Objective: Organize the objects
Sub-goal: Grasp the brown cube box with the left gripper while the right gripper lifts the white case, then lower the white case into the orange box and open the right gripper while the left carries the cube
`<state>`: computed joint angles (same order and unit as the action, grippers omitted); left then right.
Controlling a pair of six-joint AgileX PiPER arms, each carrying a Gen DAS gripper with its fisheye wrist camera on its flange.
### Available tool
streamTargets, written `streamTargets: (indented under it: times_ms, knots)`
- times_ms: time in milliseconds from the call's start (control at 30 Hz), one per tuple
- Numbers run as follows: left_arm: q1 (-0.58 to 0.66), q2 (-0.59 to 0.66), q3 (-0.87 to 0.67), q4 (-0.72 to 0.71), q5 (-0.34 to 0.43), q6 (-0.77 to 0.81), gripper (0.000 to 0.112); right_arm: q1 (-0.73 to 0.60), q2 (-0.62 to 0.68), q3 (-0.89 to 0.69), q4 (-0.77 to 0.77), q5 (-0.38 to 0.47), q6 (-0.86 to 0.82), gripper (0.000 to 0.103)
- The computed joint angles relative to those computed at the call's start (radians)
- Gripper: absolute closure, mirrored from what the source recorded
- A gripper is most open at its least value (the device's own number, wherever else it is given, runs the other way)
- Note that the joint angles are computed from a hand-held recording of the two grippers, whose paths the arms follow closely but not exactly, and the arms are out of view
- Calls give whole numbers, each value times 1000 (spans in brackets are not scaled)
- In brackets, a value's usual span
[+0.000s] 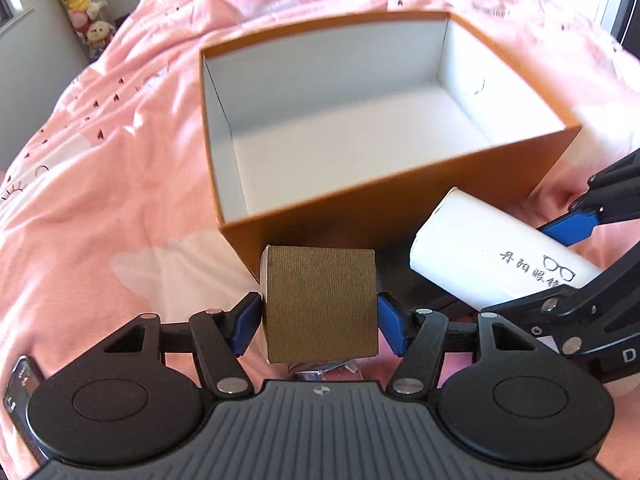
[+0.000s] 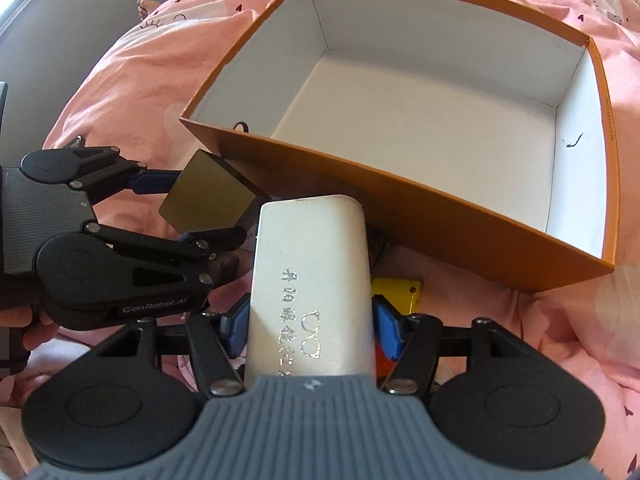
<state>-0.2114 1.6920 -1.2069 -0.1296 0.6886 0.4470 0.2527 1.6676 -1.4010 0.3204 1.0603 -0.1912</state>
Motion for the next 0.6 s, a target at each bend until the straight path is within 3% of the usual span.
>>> streamTargets:
  times_ms: [133, 233, 367, 600]
  knots:
    - [2, -47, -23, -60, 45, 13, 41, 0, -88, 53, -5, -23, 6, 40]
    - [23, -73, -13, -127, 57, 47, 41, -28, -156, 21, -7, 43, 20, 40]
    - [57, -104, -70, -208, 132, 73, 41, 3, -144, -58, -34, 44, 103, 40]
    - [50, -42, -184, -314, 144, 86, 41, -16, -111, -160, -76, 12, 179, 40]
